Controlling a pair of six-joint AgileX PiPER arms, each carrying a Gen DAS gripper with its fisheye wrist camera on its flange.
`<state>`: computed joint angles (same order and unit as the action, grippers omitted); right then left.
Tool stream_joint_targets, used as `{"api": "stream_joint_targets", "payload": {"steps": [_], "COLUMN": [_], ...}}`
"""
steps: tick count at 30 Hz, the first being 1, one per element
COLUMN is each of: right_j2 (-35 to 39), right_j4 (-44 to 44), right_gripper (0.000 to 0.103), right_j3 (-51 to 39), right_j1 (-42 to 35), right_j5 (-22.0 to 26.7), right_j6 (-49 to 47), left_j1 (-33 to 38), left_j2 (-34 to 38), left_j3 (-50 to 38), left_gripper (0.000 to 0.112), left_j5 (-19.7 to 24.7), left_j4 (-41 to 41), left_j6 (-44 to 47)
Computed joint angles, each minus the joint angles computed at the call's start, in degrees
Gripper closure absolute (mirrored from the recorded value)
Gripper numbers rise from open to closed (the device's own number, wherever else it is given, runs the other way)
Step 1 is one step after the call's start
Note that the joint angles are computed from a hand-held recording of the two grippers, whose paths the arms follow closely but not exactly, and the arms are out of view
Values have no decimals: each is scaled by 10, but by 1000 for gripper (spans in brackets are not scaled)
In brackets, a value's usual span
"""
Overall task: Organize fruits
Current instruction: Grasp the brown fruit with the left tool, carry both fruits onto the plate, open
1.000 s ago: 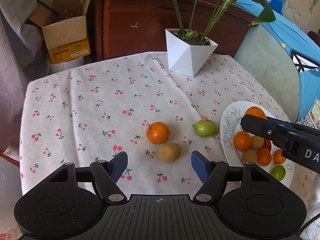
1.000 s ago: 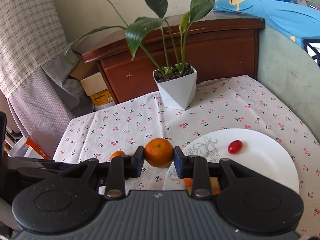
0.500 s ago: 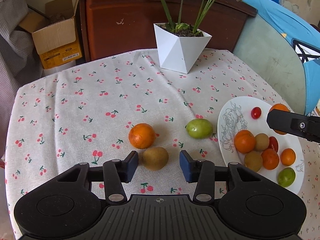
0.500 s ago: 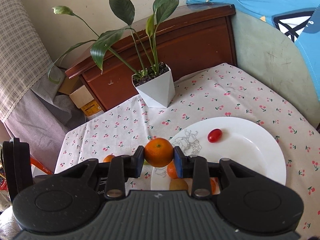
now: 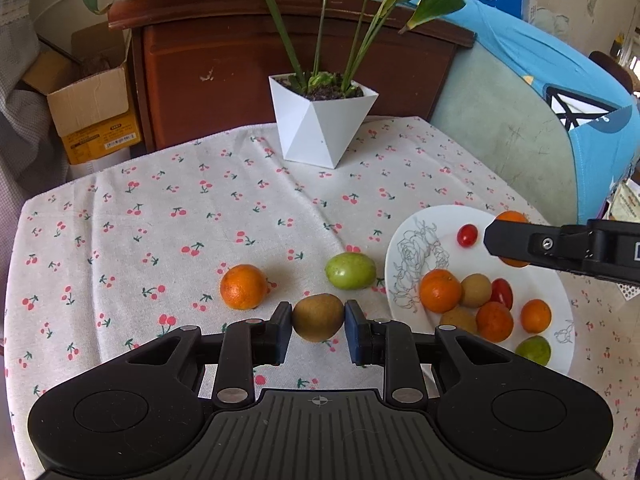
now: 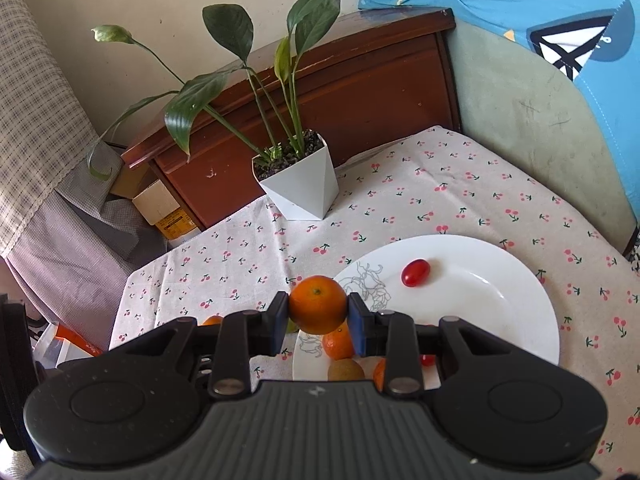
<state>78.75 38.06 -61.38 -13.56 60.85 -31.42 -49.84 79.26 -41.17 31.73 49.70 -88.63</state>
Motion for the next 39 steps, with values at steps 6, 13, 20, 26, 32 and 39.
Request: {"api": "stream_joint_targets", "payload": {"steps": [6,13,20,26,32,39], "right_j2": [6,17,27,36,49,58], "right_j4": [14,14,2,-25,-51,-70], "right_gripper": [72,72,72,72,72,71], "right_j3": [-22,-40,-42,-27,-15,0], "right_j1": [-39,-83,-117,-124,-116,-109], "right_j5": [5,9,23,30,23,7], "right_j6": [-2,6,12,32,62,95], "left_j1": [-22,-34,-34,-20,-13,-7], "left_j2": [-4,10,36,76,106,127], "left_j3": [-24,-42,-67,-87,-101,-108], "left_gripper": [87,87,87,87,87,87], "left_j5": [-4,-25,-48,-76,-95,-115], "left_j4": [27,64,87,85,96,115], "left_j6": [-21,-41,-39,-42,-54,-77]}}
